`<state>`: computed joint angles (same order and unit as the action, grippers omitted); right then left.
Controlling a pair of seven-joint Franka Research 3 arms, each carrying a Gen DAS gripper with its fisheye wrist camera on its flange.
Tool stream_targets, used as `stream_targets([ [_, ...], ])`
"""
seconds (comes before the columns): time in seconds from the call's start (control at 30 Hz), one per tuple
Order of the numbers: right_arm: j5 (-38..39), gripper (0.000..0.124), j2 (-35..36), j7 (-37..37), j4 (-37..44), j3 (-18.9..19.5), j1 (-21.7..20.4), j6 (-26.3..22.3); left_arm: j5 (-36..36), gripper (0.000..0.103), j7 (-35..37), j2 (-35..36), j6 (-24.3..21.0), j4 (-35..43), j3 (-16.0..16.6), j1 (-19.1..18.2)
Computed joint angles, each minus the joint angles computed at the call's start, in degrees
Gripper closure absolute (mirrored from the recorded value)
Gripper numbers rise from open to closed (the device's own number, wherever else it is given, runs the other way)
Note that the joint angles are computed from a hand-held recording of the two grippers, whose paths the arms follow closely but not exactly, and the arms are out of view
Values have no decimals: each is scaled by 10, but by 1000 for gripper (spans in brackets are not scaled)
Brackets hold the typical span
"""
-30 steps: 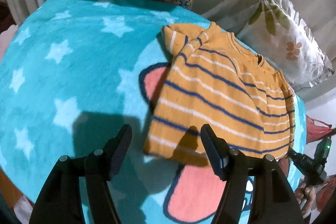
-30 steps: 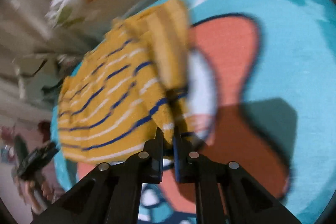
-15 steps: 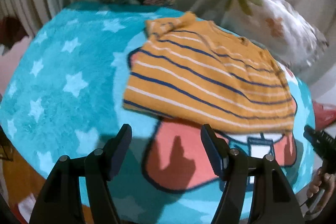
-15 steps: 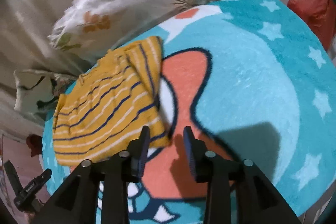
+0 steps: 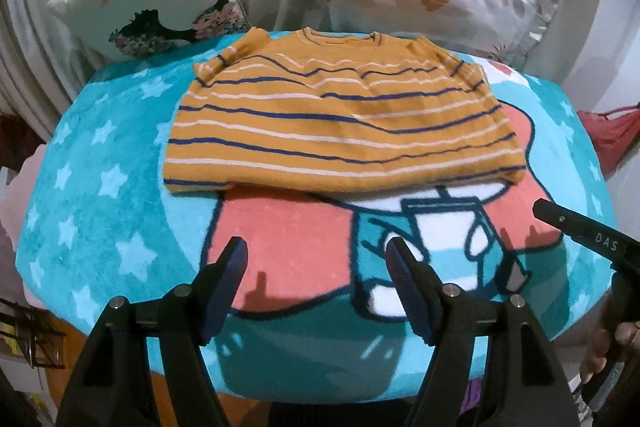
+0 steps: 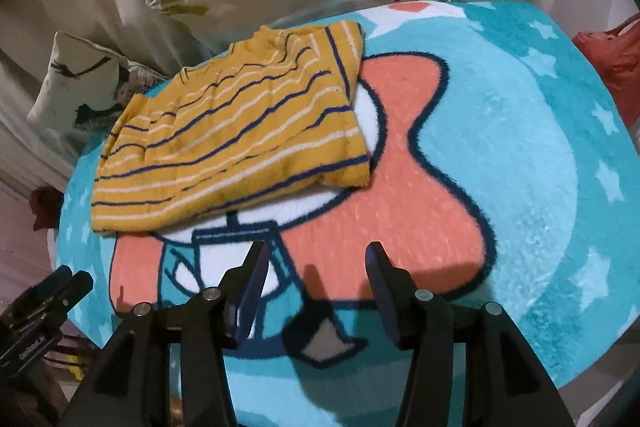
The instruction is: Fold small clothes
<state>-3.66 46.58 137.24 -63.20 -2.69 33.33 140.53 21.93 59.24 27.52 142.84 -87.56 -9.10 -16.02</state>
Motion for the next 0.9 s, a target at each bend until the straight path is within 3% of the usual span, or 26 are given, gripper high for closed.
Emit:
stream_targets([
  [0.43,-11,67,-60,-1,-102,-1,2,39,1,32,-29,-21,17,-36,-6,-7],
  [0.9,-7,65,-59,-11,-103,5,2,36,-34,32,-32,-23,7,-47,-16,2],
])
